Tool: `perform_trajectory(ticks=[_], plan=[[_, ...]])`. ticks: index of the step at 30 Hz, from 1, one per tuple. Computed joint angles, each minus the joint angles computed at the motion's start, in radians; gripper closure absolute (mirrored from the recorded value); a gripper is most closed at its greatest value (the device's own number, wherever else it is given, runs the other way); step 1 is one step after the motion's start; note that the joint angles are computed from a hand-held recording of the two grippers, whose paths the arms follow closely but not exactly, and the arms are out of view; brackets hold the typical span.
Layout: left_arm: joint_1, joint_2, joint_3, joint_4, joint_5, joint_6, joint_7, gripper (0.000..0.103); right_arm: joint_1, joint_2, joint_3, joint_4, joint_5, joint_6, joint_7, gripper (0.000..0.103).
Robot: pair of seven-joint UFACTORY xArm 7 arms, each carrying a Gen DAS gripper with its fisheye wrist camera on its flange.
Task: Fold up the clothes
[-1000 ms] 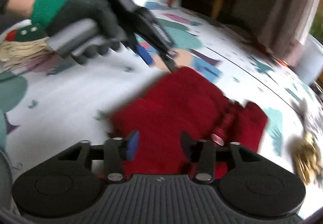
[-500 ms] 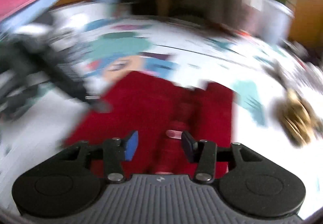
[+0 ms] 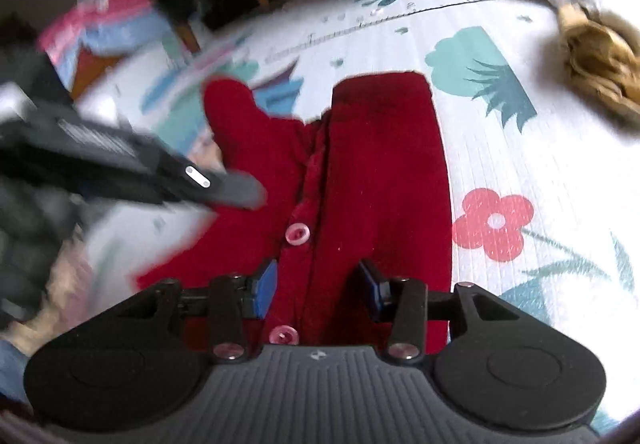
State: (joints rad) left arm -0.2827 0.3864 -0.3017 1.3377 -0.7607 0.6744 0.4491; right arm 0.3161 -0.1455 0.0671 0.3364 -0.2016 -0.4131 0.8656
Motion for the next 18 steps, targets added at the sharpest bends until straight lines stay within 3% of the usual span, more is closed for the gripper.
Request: perform_trajectory(ticks=[1, 3, 4, 6, 9, 13, 14, 18], plan=[[-0.012, 0.02, 0.004, 0.014, 0.019, -0.001, -0.012, 0.093, 0.0, -0.013, -0.012, -0.027, -0.017, -0.053, 0.002, 0.056], [-0.018, 0.045, 0.001, 0.031, 0.039, 0.005, -0.019, 0.079, -0.001, -0.034, -0.035, -0.044, -0.11, -0.114, -0.029, 0.057], [-0.016, 0.054, -0.003, 0.038, 0.041, 0.008, -0.017, 0.074, 0.0, -0.044, -0.035, -0.036, -0.153, -0.117, -0.056, 0.057], [-0.005, 0.06, -0.017, 0.045, 0.026, 0.021, 0.002, 0.054, 0.007, -0.042, -0.005, 0.008, -0.179, -0.086, -0.126, 0.059], [-0.011, 0.052, -0.014, 0.045, 0.049, 0.031, 0.009, 0.054, 0.016, -0.018, 0.059, 0.086, -0.142, 0.015, -0.247, 0.062], [0.013, 0.022, -0.015, 0.05, 0.043, 0.063, 0.073, 0.054, 0.106, 0.034, 0.005, 0.162, -0.158, 0.189, -0.228, 0.064], [0.013, -0.001, -0.015, 0.038, 0.041, 0.028, 0.114, 0.055, 0.12, 0.035, -0.001, 0.158, -0.148, 0.192, -0.237, 0.064], [-0.013, -0.024, -0.014, -0.001, 0.047, -0.21, 0.262, 0.055, 0.065, 0.025, 0.108, 0.14, -0.006, 0.192, -0.331, 0.064]])
